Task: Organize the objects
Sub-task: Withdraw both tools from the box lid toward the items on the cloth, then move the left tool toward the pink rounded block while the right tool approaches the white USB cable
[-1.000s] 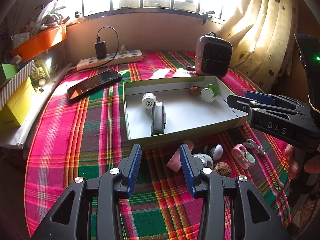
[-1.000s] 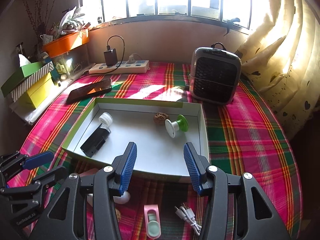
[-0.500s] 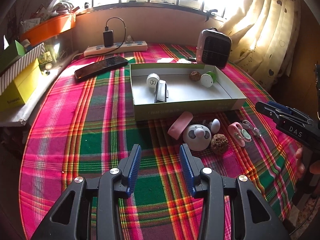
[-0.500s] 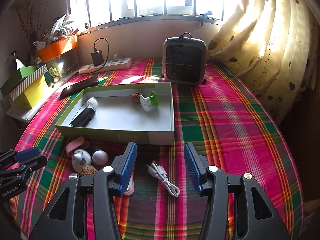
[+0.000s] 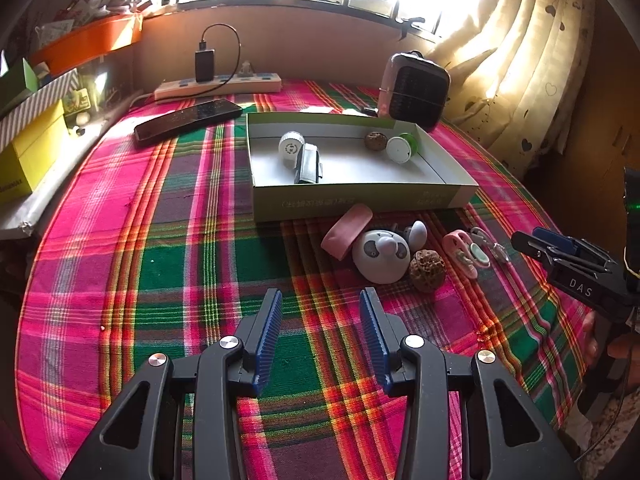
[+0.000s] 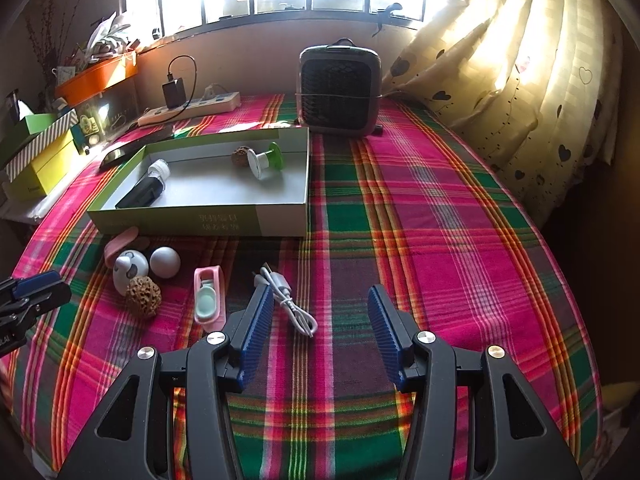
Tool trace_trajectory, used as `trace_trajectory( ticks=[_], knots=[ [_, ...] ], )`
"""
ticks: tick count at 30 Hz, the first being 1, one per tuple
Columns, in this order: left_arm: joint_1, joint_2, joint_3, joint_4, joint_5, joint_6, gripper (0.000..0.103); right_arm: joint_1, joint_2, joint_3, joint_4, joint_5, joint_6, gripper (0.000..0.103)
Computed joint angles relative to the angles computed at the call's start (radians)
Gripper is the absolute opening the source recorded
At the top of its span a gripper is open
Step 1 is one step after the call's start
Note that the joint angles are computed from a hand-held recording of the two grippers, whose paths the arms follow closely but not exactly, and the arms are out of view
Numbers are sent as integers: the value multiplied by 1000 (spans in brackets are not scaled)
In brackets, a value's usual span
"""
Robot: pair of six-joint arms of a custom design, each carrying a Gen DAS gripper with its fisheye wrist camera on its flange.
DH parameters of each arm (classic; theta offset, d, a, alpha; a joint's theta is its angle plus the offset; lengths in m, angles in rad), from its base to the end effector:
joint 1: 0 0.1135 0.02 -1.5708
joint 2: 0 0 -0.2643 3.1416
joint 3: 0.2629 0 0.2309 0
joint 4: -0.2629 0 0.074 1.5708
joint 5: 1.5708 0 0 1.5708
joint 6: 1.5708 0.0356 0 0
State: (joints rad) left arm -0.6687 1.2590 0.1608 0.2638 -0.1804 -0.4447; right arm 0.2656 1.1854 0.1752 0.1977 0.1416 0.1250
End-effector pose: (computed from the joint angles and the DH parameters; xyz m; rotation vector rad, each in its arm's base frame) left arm 0.1350 -0.0986 0.1131 0.1857 2.4026 -0.3060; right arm 0.1607 0.0385 0.1222 -0.0997 2.3708 0.0184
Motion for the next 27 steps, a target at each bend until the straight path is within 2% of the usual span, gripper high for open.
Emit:
trace_trajectory(
  ticks=[8, 14, 21, 27],
  knots=[
    [89, 15, -24, 54, 90, 60, 38, 43, 81, -20, 38, 14, 51, 51],
    [170, 89, -15, 98, 174, 90, 39, 75, 93, -17, 36, 38, 65, 51],
    [161, 110, 9, 92, 170, 103, 39, 56, 117, -4, 29, 22, 38, 51],
    [135, 126, 44, 61, 145, 99, 39, 30, 162, 11, 73, -22, 0, 51]
  ],
)
